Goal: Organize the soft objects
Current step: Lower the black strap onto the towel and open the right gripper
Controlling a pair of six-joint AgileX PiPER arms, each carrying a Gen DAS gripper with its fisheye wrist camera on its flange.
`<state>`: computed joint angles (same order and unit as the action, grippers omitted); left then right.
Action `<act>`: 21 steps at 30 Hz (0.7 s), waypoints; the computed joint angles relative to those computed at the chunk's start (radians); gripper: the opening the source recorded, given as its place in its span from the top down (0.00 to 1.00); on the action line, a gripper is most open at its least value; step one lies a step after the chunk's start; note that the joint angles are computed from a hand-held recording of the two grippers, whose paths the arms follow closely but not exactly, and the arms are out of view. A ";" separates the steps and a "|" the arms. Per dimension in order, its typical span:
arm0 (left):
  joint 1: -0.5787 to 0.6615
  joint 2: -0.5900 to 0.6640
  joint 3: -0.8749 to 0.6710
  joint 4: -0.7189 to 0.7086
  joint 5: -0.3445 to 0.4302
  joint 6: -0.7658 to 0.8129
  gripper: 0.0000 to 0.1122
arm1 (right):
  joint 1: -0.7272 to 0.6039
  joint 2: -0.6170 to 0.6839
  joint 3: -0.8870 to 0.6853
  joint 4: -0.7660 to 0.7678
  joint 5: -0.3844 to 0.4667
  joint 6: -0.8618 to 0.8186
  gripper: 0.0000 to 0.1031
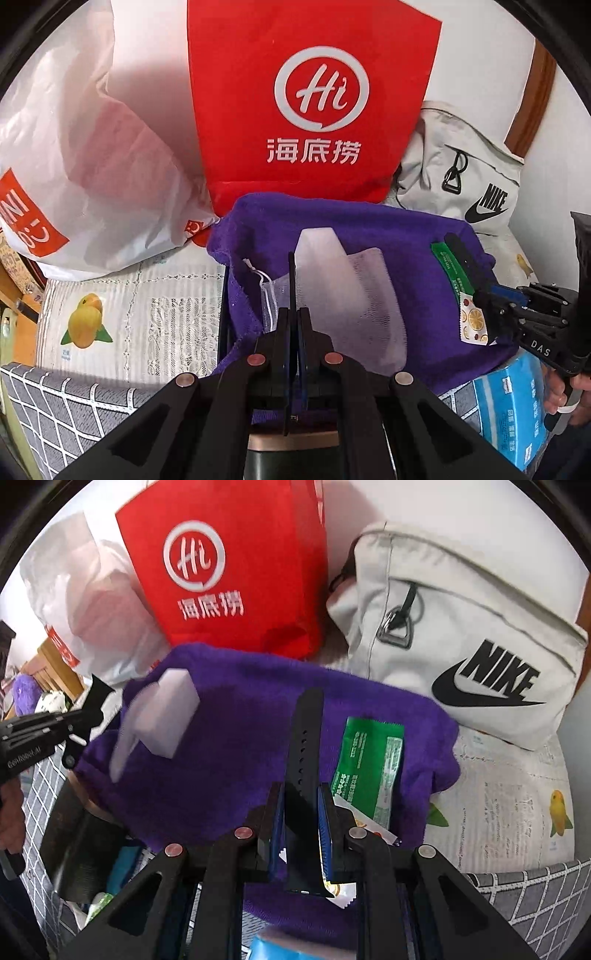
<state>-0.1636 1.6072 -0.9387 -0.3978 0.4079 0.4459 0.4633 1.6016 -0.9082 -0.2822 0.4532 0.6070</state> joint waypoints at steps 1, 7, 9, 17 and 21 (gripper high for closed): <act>0.001 0.010 -0.006 -0.008 0.004 0.007 0.96 | -0.003 0.013 -0.008 0.015 0.003 -0.018 0.83; -0.009 0.058 -0.038 0.016 0.013 -0.026 0.96 | -0.031 0.062 -0.033 0.155 0.011 -0.167 0.83; -0.011 0.067 -0.045 0.017 0.014 -0.032 0.96 | -0.034 0.073 -0.037 0.168 0.015 -0.181 0.83; -0.011 0.105 -0.072 0.027 0.011 -0.053 0.96 | -0.067 0.108 -0.061 0.271 0.044 -0.293 0.81; -0.020 0.119 -0.086 0.060 0.014 -0.088 0.96 | -0.047 0.075 -0.049 0.187 0.050 -0.219 0.56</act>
<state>-0.1833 1.7266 -1.0248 -0.3375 0.4218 0.3577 0.4159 1.6771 -0.9573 -0.0948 0.5028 0.3885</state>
